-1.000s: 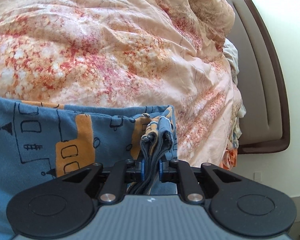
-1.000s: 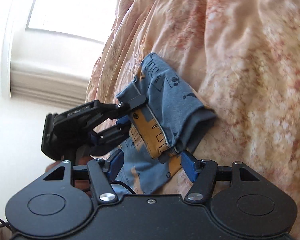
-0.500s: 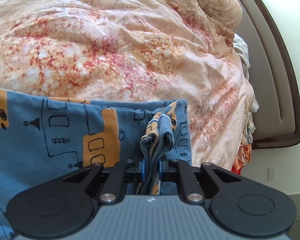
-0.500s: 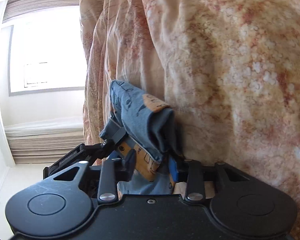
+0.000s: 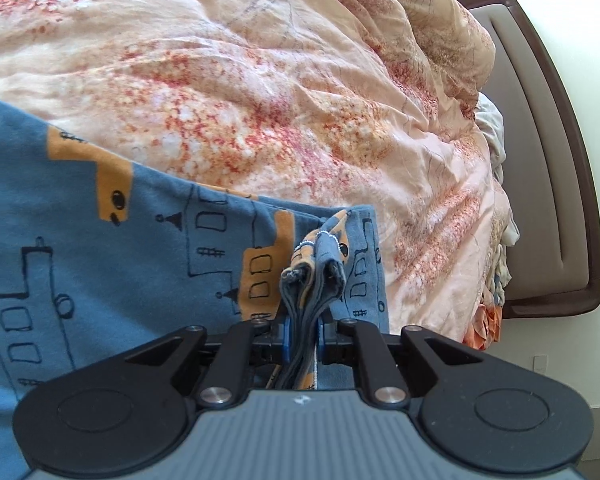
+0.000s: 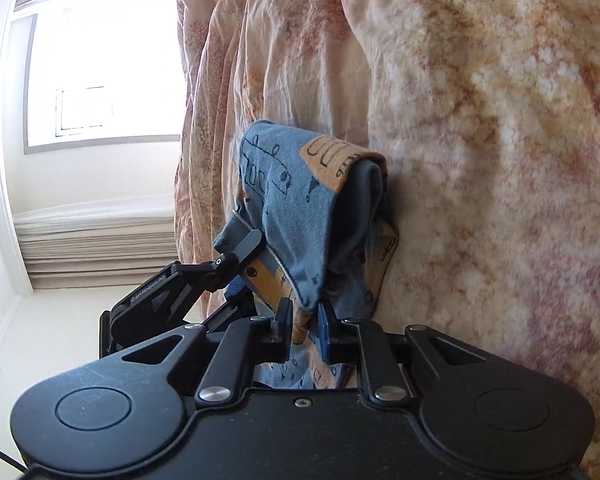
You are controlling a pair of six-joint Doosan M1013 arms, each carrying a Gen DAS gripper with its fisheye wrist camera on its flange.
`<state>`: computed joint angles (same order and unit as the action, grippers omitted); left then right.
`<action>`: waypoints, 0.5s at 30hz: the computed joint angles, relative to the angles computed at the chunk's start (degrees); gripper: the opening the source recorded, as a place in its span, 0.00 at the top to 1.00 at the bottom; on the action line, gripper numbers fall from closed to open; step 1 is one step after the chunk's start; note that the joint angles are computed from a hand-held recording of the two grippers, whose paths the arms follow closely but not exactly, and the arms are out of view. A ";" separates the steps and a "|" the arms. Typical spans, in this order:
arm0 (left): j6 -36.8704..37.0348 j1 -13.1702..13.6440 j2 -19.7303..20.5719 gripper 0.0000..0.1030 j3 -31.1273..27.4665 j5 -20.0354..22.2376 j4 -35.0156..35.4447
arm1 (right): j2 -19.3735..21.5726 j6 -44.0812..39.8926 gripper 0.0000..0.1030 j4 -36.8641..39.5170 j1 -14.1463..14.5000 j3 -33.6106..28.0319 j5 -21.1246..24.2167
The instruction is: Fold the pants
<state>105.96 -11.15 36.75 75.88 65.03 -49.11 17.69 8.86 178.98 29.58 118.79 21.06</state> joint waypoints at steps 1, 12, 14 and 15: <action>0.19 0.28 -0.28 0.88 0.20 -0.15 0.50 | 0.19 1.56 0.84 -1.77 -0.02 -0.33 -0.10; -1.44 3.10 -1.85 0.88 1.44 -0.78 7.31 | 3.11 14.68 0.84 -19.17 0.26 -4.61 1.95; -2.27 3.49 -2.13 0.88 2.27 -1.75 9.16 | 4.02 17.03 0.84 -22.97 0.10 -6.42 1.22; -2.45 3.58 -2.18 0.87 2.63 -2.22 9.99 | 4.05 18.07 0.84 -24.96 -0.05 -6.56 1.22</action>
<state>103.51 -7.57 34.57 78.51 62.80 -39.12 21.74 26.93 154.02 29.53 112.23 22.28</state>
